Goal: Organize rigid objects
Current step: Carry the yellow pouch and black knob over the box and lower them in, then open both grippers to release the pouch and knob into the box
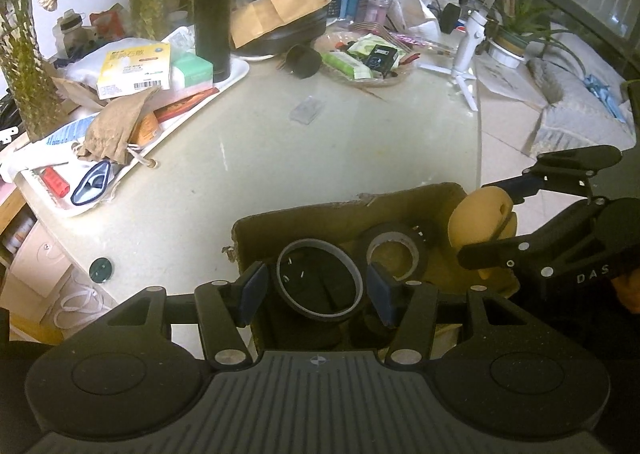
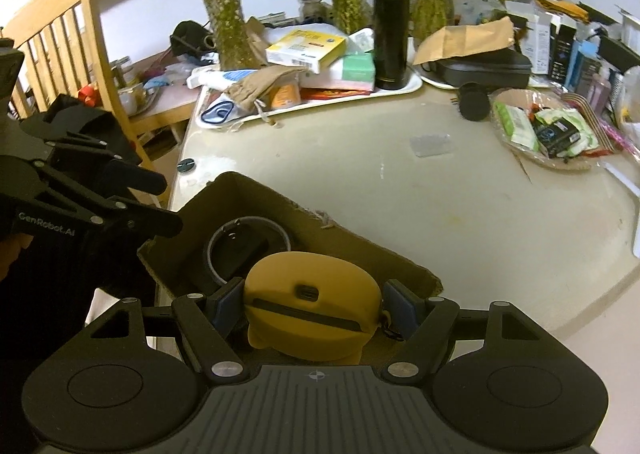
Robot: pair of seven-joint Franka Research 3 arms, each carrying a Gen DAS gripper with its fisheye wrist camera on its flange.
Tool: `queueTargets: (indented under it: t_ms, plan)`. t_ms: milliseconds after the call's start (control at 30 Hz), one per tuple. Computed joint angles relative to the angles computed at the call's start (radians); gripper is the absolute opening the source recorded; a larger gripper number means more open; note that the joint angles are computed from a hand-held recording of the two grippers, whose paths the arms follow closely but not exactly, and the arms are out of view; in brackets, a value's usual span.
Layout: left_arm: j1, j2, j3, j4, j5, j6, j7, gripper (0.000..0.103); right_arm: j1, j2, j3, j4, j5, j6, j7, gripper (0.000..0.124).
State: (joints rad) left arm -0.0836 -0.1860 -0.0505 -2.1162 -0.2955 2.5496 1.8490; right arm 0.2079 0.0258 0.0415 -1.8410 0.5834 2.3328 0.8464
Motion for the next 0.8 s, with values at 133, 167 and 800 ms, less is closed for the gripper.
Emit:
queueTargets:
  t_ms: [133, 167, 800]
  plan:
    - [0.001, 0.0, 0.002, -0.002, -0.004, -0.001, 0.004, 0.054, 0.002, 0.009, 0.001, 0.013, -0.016, -0.011, -0.013, 0.077]
    - [0.001, 0.0, 0.002, -0.002, -0.004, -0.001, 0.003, 0.054, 0.002, 0.009, 0.002, 0.014, -0.019, -0.012, -0.018, 0.077]
    - [0.013, 0.003, 0.004, -0.005, -0.001, -0.006, -0.01, 0.054, 0.016, 0.02, 0.006, 0.003, -0.163, -0.016, -0.014, 0.1]
